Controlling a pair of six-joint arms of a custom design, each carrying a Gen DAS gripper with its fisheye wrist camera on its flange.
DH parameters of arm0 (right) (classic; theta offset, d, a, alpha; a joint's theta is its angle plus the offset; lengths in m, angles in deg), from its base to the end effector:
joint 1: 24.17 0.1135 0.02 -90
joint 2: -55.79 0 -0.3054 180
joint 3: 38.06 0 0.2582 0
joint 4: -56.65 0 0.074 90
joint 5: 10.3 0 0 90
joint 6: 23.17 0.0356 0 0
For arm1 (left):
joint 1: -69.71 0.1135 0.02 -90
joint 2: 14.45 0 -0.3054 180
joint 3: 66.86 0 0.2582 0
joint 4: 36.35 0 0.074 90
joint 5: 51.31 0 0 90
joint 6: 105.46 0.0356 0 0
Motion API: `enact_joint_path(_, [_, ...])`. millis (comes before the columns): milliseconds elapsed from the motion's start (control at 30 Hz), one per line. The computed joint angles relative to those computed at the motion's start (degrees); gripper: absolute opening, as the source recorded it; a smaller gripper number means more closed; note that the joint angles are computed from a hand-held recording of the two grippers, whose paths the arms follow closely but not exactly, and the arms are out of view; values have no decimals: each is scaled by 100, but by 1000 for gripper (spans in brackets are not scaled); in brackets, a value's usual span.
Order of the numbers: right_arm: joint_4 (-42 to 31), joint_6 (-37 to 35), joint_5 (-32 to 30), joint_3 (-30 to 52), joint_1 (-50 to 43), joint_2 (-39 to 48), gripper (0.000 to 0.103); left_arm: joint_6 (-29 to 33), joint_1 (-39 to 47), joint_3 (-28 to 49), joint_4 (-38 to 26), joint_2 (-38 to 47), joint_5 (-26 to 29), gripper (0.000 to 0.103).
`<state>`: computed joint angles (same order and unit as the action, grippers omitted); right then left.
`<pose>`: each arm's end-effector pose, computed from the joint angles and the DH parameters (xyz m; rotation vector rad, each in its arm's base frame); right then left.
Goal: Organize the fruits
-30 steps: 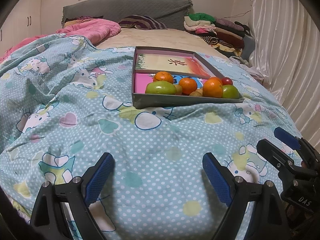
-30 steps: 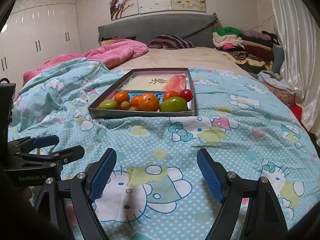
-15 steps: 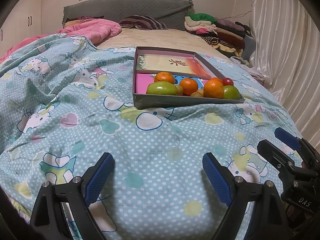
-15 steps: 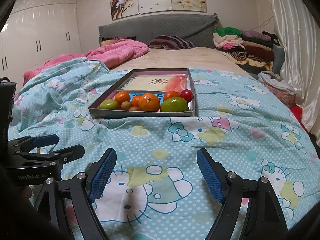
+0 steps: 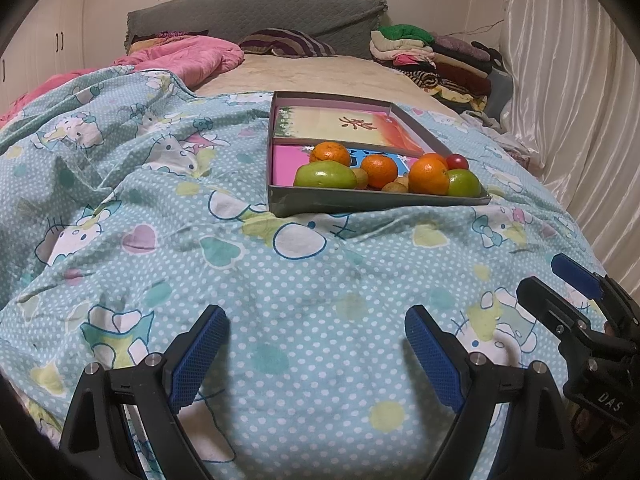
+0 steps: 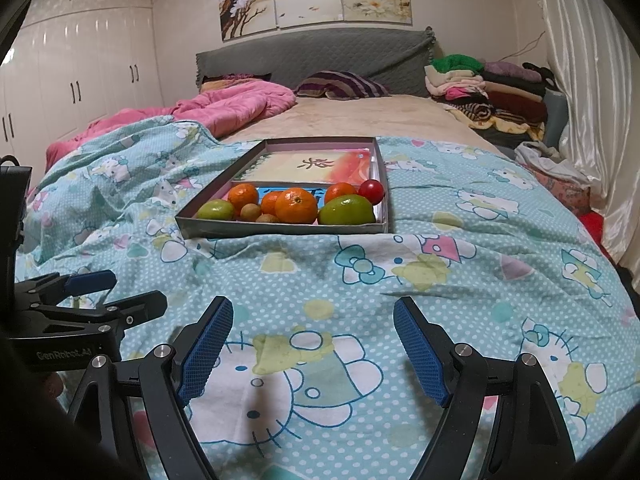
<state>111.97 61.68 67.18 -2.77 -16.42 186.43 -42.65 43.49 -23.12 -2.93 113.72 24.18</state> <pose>0.2745 0.0451 0.0182 -0.3688 2.2337 0.2719 0.2749 -0.1254 0.0123 -0.1297 2.4221 -0.1099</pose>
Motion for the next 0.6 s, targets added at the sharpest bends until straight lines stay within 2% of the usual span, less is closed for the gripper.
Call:
enact_joint_path(167, [-69, 41, -4, 35, -56, -5, 84, -25, 29, -44, 14, -59, 125, 91])
enact_joint_path(467, [-276, 111, 103, 137, -213, -108, 84, -31, 81, 76, -255, -121, -29, 91])
enact_joint_path(600, [-801, 245, 198, 480, -609, -348, 84, 49, 420, 232, -537, -222, 44, 91])
